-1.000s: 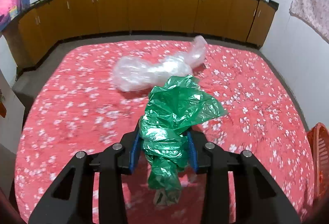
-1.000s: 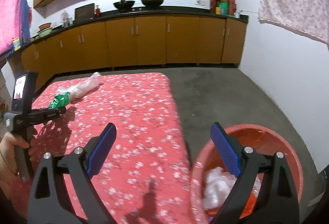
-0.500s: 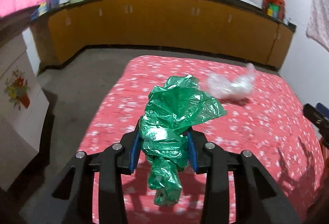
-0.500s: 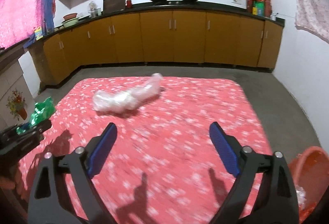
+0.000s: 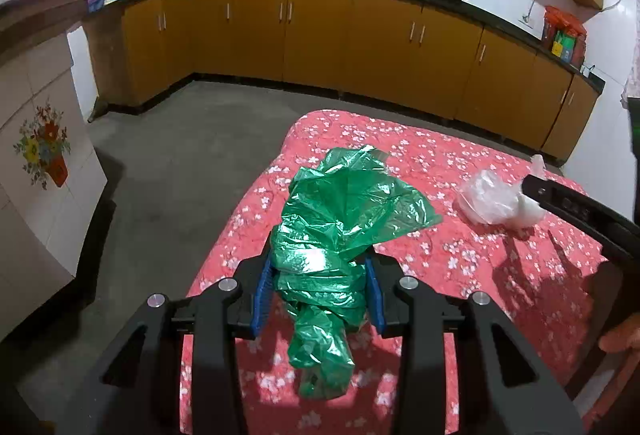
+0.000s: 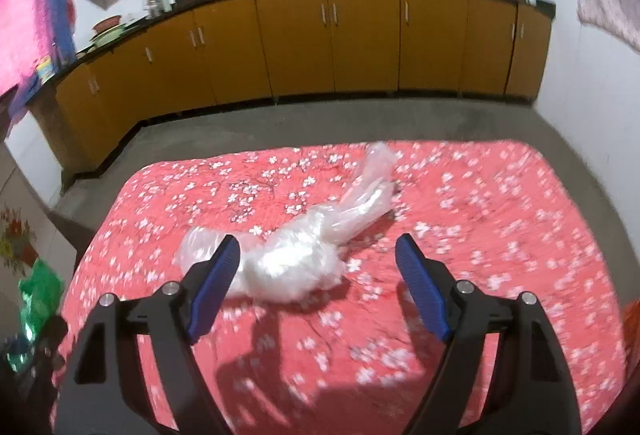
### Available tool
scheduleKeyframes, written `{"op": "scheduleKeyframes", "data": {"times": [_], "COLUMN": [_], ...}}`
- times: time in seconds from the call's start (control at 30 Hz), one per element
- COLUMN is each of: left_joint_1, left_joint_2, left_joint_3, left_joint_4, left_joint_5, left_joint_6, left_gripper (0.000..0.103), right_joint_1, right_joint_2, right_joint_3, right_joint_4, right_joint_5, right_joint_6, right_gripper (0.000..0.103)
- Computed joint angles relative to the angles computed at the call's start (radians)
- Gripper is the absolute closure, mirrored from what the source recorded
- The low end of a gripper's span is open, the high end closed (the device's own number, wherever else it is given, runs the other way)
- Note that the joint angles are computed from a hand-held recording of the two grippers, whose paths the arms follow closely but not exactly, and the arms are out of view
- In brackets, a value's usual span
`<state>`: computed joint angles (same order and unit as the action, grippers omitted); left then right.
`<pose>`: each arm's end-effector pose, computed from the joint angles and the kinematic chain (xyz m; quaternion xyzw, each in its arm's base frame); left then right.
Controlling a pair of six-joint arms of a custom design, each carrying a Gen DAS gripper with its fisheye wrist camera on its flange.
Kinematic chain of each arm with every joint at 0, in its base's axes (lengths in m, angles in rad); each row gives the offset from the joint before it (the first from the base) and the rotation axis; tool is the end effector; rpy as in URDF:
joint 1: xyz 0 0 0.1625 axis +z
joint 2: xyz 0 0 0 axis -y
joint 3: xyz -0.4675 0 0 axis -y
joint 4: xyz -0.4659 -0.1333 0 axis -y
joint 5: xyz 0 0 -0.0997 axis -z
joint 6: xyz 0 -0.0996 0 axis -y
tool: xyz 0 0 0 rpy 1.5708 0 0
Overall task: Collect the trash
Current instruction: 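Grasp the clear plastic bag with the right tool while the left tool holds the green bag, then carry the clear bag with the right tool while the left tool carries the green bag to the basket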
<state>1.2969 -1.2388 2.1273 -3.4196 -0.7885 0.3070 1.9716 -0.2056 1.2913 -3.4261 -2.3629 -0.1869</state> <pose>0.0441 -0.5953 0.2841 0.0661 0.8360 -0.4214 0.3452 0.3677 -0.7078 -0.1351 0.1091 -0.8604 0.3825 0.3186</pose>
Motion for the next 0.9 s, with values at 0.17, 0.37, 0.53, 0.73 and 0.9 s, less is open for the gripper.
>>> {"op": "scheduleKeyframes", "data": {"times": [0.17, 0.37, 0.53, 0.73, 0.9], "left_joint_1": [0.003, -0.012, -0.047, -0.127, -0.214], "left_joint_2": [0.011, 0.0, -0.025, -0.082, -0.158], "left_joint_3": [-0.01, 0.009, 0.041, 0.112, 0.2], "left_joint_4": [0.001, 0.013, 0.03, 0.065, 0.136], "left_joint_5": [0.005, 0.012, 0.013, -0.009, -0.044], "left_joint_6": [0.01, -0.001, -0.004, -0.033, -0.107], "left_gripper": [0.064, 0.064, 0.064, 0.064, 0.064], "right_joint_1": [-0.021, -0.026, -0.014, 0.023, 0.066], "right_joint_2": [0.01, -0.02, -0.093, -0.221, -0.374], "right_joint_3": [-0.04, 0.023, 0.157, 0.373, 0.612], "right_joint_4": [0.124, 0.11, -0.016, -0.182, -0.316], "right_joint_5": [0.022, 0.065, 0.053, 0.007, -0.032], "right_joint_6": [0.07, 0.031, -0.01, -0.076, -0.052], "right_gripper": [0.035, 0.06, 0.061, 0.061, 0.061]}}
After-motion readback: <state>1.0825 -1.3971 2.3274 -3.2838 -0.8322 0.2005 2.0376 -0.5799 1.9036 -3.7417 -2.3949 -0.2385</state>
